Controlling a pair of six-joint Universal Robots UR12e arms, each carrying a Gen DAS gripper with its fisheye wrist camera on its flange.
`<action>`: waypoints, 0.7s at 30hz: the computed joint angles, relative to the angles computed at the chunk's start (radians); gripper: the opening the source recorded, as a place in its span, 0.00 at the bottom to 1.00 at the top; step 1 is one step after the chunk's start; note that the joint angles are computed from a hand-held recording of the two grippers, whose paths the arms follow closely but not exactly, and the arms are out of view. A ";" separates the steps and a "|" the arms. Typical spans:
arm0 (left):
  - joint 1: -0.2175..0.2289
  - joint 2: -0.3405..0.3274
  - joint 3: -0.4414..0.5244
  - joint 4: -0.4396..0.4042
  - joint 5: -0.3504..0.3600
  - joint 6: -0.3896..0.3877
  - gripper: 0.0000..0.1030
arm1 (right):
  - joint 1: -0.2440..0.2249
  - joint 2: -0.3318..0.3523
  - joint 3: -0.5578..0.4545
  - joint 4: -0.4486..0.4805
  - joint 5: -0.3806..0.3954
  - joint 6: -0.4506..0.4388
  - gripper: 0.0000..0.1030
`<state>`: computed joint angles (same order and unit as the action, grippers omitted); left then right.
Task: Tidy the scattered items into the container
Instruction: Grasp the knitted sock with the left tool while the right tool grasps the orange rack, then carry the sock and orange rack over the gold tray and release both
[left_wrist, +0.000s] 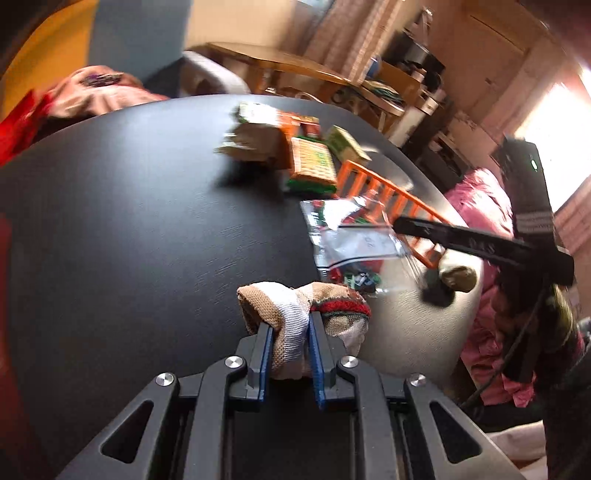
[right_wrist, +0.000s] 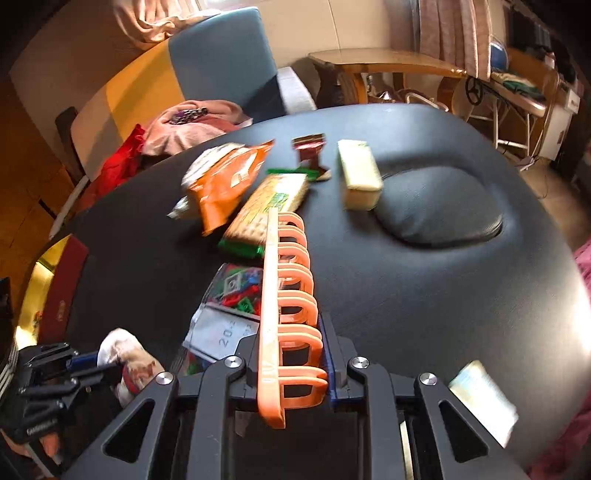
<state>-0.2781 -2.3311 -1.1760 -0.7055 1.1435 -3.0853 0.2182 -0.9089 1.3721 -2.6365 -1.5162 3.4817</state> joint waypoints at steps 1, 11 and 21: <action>0.006 0.011 -0.018 0.011 0.000 -0.010 0.21 | 0.005 -0.001 0.004 -0.003 0.003 0.007 0.22; 0.041 0.060 -0.109 0.095 -0.015 -0.083 0.61 | 0.037 -0.017 0.054 -0.047 0.015 0.096 0.25; 0.023 -0.005 -0.014 0.010 -0.019 -0.105 0.61 | 0.041 -0.025 0.055 -0.030 -0.043 0.102 0.35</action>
